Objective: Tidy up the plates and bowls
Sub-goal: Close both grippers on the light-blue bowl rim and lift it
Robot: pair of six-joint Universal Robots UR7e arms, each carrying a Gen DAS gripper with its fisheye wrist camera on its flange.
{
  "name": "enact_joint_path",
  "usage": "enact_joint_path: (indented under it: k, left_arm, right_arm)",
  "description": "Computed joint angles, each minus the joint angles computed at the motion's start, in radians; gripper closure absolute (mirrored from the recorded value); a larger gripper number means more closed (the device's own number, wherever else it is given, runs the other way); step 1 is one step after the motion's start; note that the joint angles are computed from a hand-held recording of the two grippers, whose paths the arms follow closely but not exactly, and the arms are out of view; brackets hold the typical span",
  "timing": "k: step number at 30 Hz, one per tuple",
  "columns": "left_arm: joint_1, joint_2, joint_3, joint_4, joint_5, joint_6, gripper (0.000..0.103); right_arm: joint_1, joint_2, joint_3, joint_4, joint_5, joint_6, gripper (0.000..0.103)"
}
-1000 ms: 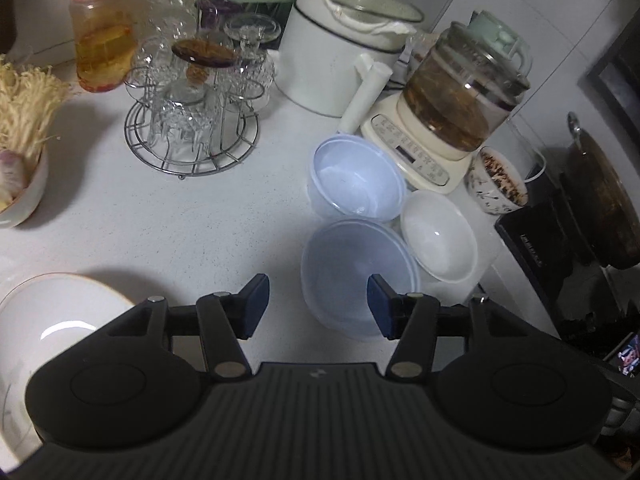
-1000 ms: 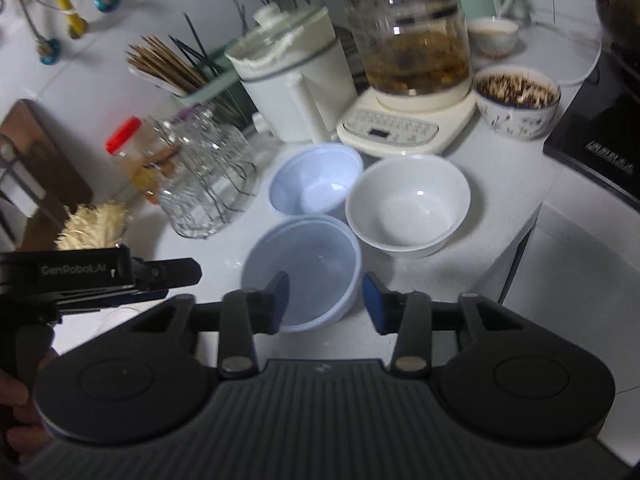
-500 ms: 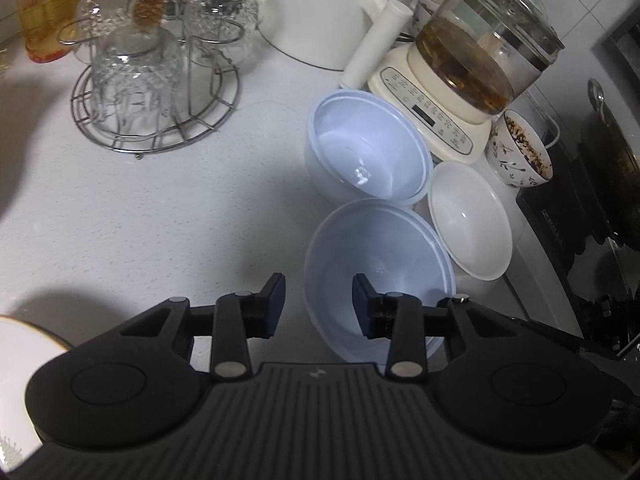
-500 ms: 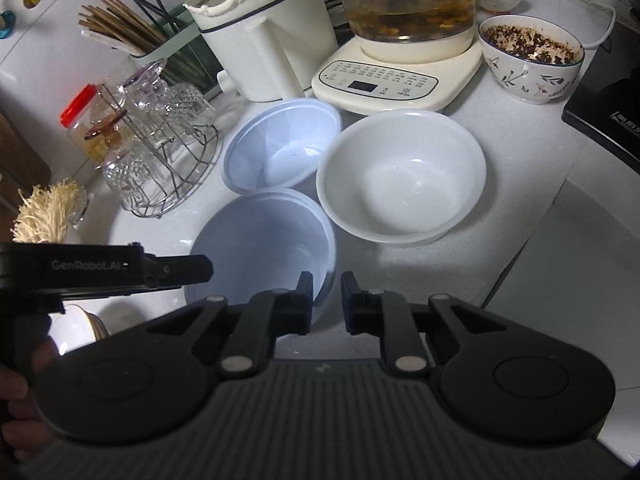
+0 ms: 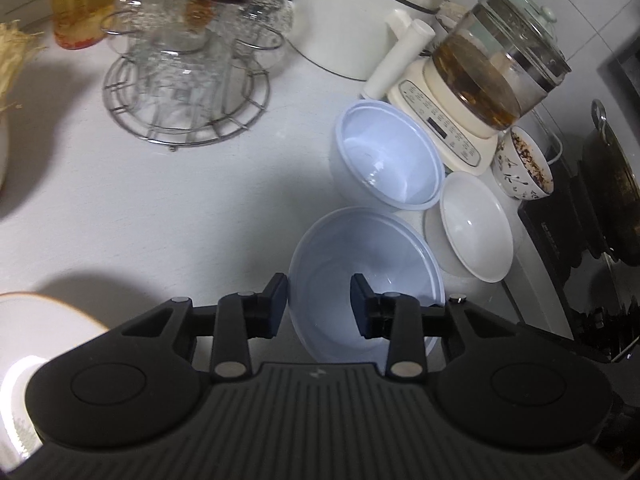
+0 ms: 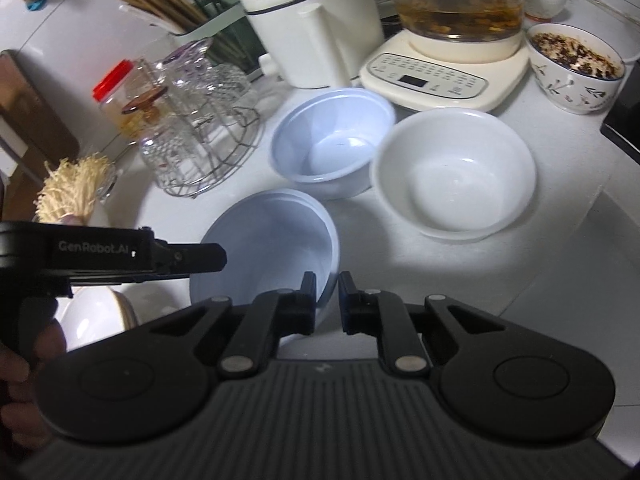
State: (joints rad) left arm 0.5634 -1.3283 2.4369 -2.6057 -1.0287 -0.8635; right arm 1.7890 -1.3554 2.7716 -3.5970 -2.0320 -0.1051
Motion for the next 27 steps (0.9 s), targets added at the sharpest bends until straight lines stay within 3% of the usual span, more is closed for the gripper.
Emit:
enact_joint_path:
  k: [8, 21, 27]
  left_arm:
    - [-0.035, -0.071, 0.011, 0.129, 0.032, -0.088, 0.063]
    - [-0.019, -0.099, 0.024, 0.151, 0.052, -0.141, 0.063]
    - [0.001, -0.102, 0.016, 0.137, 0.060, -0.125, 0.057]
  right_arm:
    - [0.035, 0.024, -0.019, 0.054, 0.003, -0.004, 0.089]
    - [0.054, 0.048, -0.040, 0.090, -0.013, -0.004, 0.089]
    - [0.073, 0.030, -0.056, 0.105, -0.030, 0.004, 0.086]
